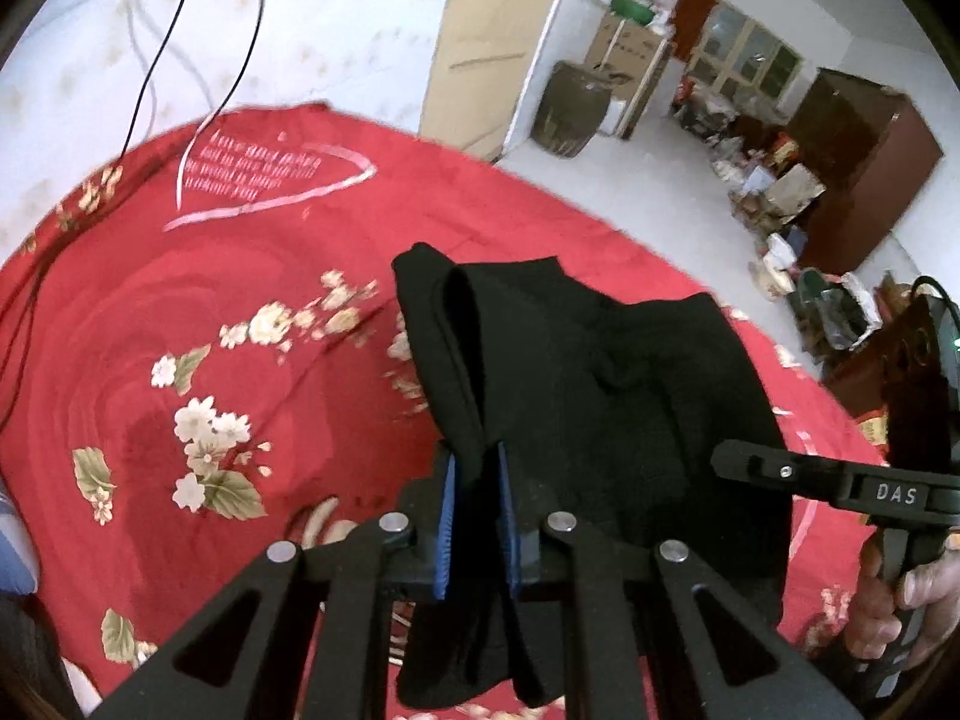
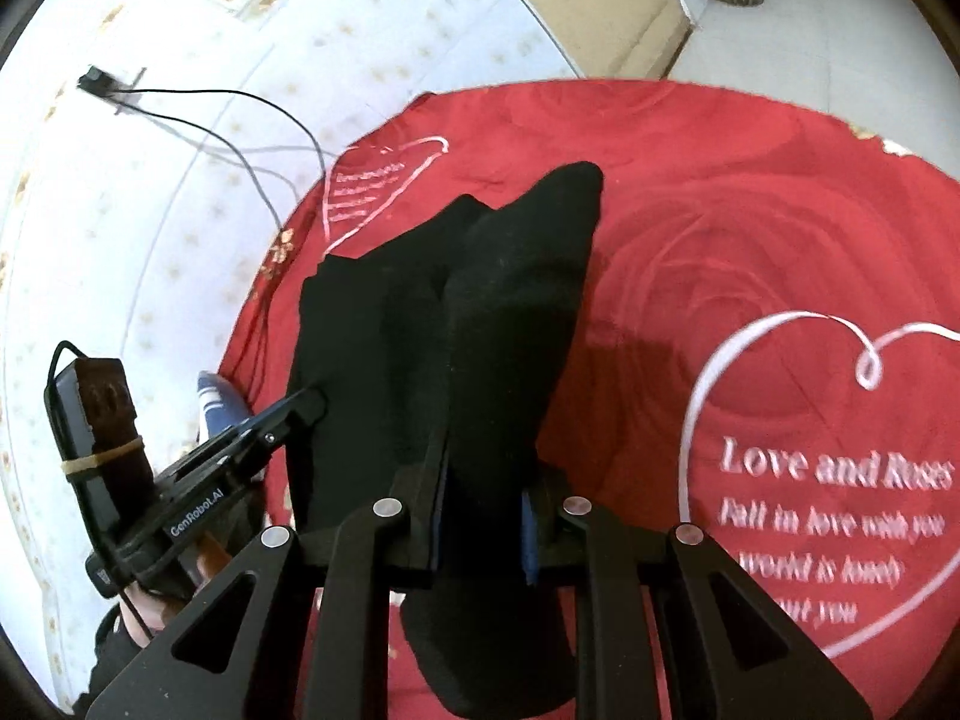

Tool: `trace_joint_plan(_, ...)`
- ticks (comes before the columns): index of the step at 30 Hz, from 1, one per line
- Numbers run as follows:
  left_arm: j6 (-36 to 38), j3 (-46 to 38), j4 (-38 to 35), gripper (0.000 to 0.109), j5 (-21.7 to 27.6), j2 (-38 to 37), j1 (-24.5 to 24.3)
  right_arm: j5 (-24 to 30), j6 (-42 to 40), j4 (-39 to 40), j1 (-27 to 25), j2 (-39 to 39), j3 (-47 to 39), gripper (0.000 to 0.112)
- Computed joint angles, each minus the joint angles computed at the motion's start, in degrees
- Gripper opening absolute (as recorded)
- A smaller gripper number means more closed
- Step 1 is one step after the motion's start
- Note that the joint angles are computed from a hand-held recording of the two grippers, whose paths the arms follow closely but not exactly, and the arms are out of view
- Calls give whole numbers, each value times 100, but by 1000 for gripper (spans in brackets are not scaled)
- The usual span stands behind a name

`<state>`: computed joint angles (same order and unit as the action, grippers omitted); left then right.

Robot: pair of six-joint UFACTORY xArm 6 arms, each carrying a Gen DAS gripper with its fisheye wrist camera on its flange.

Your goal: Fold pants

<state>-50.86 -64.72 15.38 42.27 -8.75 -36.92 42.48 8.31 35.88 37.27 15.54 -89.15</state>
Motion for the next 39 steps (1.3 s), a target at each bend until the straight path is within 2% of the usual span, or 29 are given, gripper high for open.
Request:
trace_joint_plan(3, -52, 258, 29, 12, -53, 27, 109, 225, 154, -398, -20, 382, -278, 20)
trace_joint_plan(6, -184, 489, -13, 12, -48, -54, 189, 365, 515, -1034, -26, 550, -333, 27)
trace_joint_plan(8, -361, 573, 144, 12, -15, -171, 143, 187, 572, -1149, -24, 422, -127, 30)
trace_joint_plan(11, -663, 622, 433, 12, -48, -378, 17, 114, 846, -1725, 24, 206, 26, 30)
trace_joint_plan(19, -1092, 566, 740, 13, -27, -475, -688, -445, 1347, -2701, 422, -719, 998, 28)
trace_joint_plan(22, -1240, 678, 519, 13, -62, -423, -891, -384, 1378, -2690, 604, -947, 1387, 18)
trace_joint_plan(27, -1284, 651, 498, 13, 104, -211, -1021, -263, 1244, -2503, 607, -913, 1571, 14)
trace_joint_plan(31, -1459, 358, 560, 13, 524, -252, -1149, -124, 1196, -2380, 545, -970, 1463, 14)
trace_joint_plan(35, -1820, 174, 898, 18, 932, -398, -1464, -144, 1429, -2690, 658, -1416, 1708, 16)
trace_joint_plan(37, -2002, 90, 1037, 32, 1152, -456, -1630, -183, 1595, -2910, 735, -1630, 1850, 20)
trace_joint_plan(39, -2195, 56, 1161, 38, 1312, -544, -1794, -217, 1797, -3123, 802, -1889, 2018, 26)
